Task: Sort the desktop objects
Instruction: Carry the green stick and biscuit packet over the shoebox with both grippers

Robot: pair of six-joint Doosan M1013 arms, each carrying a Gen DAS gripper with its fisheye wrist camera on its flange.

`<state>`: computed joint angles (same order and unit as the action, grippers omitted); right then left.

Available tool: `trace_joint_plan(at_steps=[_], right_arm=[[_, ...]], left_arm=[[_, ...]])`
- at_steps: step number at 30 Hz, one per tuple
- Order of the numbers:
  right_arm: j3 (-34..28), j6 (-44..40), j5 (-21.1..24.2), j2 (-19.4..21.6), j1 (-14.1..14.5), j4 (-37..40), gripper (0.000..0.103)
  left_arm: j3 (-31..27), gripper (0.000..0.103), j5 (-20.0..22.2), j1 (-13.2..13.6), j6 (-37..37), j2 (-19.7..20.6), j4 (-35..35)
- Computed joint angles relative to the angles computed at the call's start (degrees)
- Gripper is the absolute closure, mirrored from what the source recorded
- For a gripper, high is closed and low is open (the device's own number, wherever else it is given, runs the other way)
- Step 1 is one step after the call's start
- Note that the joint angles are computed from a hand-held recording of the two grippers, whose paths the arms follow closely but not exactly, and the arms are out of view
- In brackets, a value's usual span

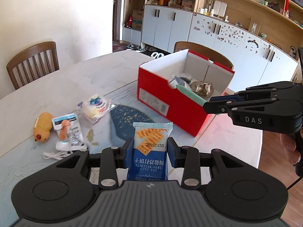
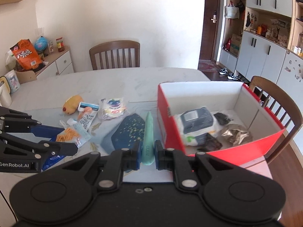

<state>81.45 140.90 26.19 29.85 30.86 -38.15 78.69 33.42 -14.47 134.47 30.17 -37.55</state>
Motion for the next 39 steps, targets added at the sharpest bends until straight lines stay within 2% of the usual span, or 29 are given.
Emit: trace_joint_plan(at_steps=[16, 26, 34, 39], right_arm=[[3.7, -1.1, -2.5, -3.1, -3.9, 0.4, 0.090], [4.2, -8.6, -5.1, -3.4, -7.8, 6.0, 0.090], [3.8, -14.6, -6.6, -2.7, -10.7, 10.2, 0.090], [2.3, -20.1, -6.0, -1.4, -12.2, 16.4, 0.090]], left_arm=[[-5.0, 0.067, 0.6, -4.3, -3.9, 2.2, 1.5], [-11.6, 0.067, 1.7, -7.3, -11.1, 6.1, 7.2], [-18.1, 0.067, 4.3, -9.2, -17.5, 10.1, 13.1], [-23.0, 0.067, 7.1, -10.4, -20.8, 13.0, 17.3]])
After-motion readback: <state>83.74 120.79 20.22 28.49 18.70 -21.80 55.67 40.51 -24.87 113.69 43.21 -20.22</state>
